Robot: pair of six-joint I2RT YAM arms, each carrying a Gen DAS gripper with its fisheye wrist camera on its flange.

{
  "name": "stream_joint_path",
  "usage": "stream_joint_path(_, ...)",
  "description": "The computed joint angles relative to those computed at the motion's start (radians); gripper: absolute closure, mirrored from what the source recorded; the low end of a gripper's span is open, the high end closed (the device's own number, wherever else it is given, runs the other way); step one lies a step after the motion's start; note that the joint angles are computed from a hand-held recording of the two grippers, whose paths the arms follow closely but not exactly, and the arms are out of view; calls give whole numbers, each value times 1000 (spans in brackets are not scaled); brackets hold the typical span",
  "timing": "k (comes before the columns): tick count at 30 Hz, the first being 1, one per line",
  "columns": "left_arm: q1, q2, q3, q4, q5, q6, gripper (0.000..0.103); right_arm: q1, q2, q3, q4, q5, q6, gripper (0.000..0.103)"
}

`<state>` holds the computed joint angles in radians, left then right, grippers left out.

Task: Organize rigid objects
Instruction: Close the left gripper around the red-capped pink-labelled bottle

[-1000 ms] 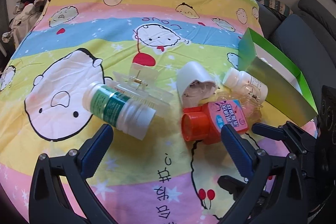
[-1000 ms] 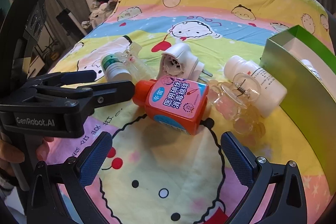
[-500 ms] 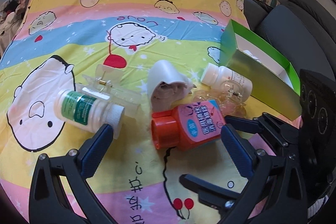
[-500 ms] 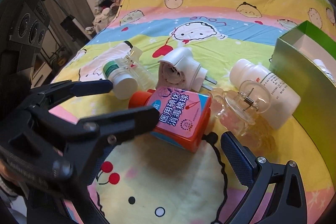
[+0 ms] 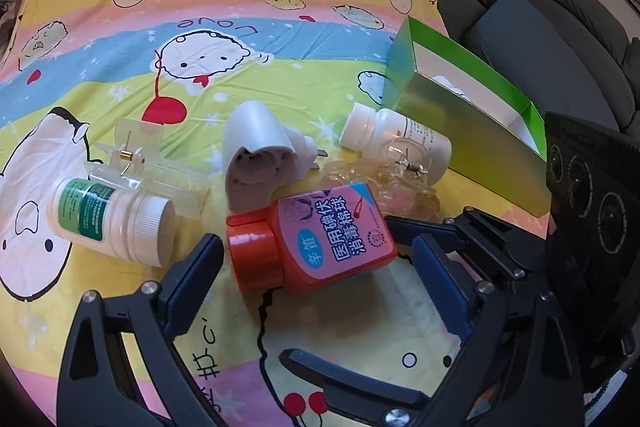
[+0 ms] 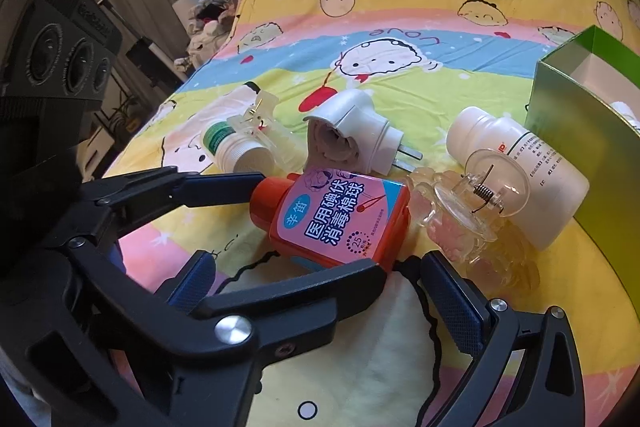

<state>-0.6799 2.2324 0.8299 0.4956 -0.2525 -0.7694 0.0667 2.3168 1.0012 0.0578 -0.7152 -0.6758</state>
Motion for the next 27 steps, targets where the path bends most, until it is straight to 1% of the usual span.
stream_joint_path(3, 3, 7, 6, 1, 5, 3, 10, -4, 4, 8, -12, -14, -2, 0)
stream_joint_path(7, 6, 9, 8, 1, 11, 8, 14, -7, 5, 10, -12, -20, -4, 1)
stream_joint_path(17, 5, 12, 9, 6, 10, 0, 18, -21, 10, 21, -29, -63, -8, 14)
stream_joint_path(27, -24, -16, 4, -26, -38, 4, 20, -30, 7, 7, -24, -90, -3, 14)
